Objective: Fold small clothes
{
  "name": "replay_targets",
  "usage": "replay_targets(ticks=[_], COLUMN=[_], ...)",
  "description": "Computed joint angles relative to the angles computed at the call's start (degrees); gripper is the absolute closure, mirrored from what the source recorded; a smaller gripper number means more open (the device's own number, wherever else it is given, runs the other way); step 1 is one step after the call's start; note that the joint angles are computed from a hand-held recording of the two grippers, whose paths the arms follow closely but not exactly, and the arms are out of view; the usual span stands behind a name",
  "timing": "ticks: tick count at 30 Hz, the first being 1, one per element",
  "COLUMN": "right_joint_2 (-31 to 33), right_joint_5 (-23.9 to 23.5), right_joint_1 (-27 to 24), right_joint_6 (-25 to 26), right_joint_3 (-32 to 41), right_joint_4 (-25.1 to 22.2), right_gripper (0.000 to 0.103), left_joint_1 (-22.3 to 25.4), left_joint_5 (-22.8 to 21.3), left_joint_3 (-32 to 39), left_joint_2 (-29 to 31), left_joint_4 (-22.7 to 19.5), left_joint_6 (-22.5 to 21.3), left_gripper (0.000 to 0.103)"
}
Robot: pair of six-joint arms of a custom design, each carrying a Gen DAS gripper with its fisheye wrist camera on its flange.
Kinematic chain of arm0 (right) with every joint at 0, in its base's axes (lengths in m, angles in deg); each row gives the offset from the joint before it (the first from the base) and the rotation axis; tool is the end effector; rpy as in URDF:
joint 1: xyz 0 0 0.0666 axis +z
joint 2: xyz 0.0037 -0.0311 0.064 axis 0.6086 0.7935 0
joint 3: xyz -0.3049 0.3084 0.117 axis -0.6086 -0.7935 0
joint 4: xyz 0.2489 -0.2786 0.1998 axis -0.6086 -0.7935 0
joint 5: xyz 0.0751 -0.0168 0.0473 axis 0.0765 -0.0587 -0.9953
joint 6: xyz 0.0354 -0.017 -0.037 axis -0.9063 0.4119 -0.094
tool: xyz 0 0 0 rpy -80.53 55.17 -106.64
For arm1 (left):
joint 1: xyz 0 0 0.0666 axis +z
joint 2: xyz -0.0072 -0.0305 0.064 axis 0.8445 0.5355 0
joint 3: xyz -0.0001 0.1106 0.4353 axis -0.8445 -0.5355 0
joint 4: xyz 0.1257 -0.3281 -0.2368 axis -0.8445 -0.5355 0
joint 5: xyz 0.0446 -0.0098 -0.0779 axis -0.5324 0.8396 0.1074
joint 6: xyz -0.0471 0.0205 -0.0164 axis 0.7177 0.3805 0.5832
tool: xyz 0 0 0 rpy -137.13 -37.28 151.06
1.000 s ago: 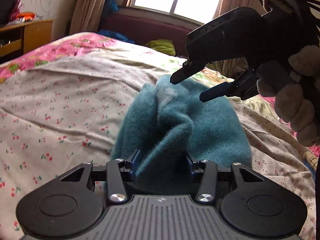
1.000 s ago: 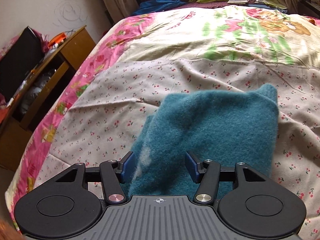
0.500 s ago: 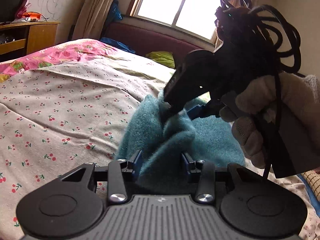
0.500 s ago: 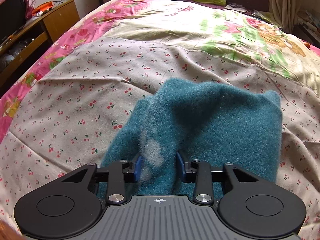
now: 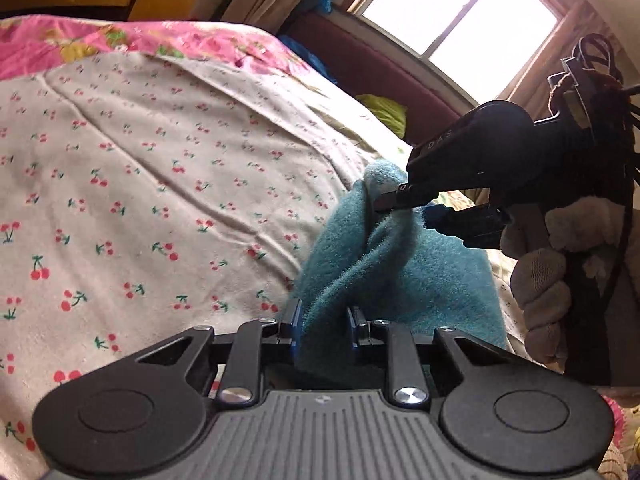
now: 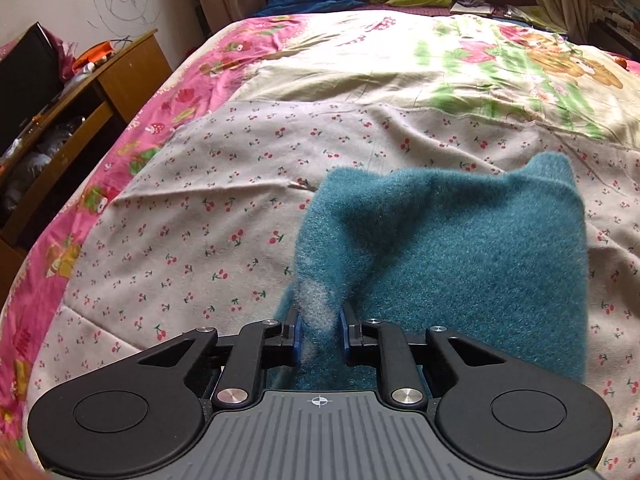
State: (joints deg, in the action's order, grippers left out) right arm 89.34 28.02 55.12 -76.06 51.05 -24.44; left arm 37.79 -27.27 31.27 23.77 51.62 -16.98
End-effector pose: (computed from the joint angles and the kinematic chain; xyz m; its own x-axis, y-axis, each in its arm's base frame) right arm 0.5789 0.1739 0.3997 -0.6952 0.4682 -0.5455 0.4284 0.8792 0.2087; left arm 0.5292 -0.2083 0.3130 -0.7764 -0.1004 -0.6222 0.3605 0.7391 -0.5690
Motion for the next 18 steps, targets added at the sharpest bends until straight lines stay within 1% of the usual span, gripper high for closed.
replay_targets(ticks=[2, 3, 5, 6, 7, 8, 9, 10, 14, 16, 17, 18], right_joint_2=[1.55, 2.63, 4.17, 4.62, 4.76, 4.78, 4.82, 4.85, 3.18, 4.63, 6.37, 7.41], right_joint_5=[0.75, 1.70, 2.74, 3.23, 3.05, 2.58, 3.57, 4.80, 6.18, 9.18, 12.33, 14.22], right_joint_1=[0.44, 0.84, 1.45, 1.73, 1.93, 2.15, 2.68, 3.20, 3.69, 4.26, 5.19, 5.90], right_joint_6=[-0.03, 0.43, 1.70, 1.21, 0.97, 1.39, 1.49, 2.16, 6.76, 10.15, 13.56, 15.36], right_joint_3=[1.03, 2.04, 3.54, 3.90, 3.86, 3.72, 3.68, 3.58, -0.72, -0.11, 1.60, 2.93], right_joint_4=[-0.07, -1.00, -1.99, -1.80, -1.03, -0.01, 0.58, 0.88, 7.33, 6.76, 4.76, 2.98], right_gripper=[0.084, 0.083, 0.076, 0.067, 0.051, 0.041, 0.034, 0.034, 0.037, 0.039, 0.038, 0.036], left_joint_1=[-0.03, -0.06, -0.08, 0.05, 0.18, 0.30, 0.33, 0.25, -0.88, -0.95, -0.82, -0.50], left_joint_5=[-0.87, -1.25, -2.12, -2.16, -2.14, -2.03, -2.17, -2.61, -6.20, -6.60, -6.37, -5.78], left_joint_3=[0.53, 0.93, 1.36, 1.50, 1.56, 1.56, 1.55, 1.49, 1.24, 1.44, 1.61, 1.72], left_joint_2=[0.50, 0.92, 1.42, 1.67, 1.85, 1.95, 1.99, 1.93, 1.45, 1.71, 1.97, 2.20], left_joint_4=[-1.35, -2.09, -3.10, -3.26, -3.30, -3.22, -3.27, -3.31, -3.34, -3.49, -3.63, -3.73], left_joint_6=[0.15, 0.19, 0.51, 1.02, 1.63, 2.12, 2.29, 2.12, -0.14, 0.12, 0.46, 1.33], left_gripper=[0.068, 0.068, 0.066, 0.063, 0.060, 0.059, 0.057, 0.057, 0.057, 0.056, 0.055, 0.054])
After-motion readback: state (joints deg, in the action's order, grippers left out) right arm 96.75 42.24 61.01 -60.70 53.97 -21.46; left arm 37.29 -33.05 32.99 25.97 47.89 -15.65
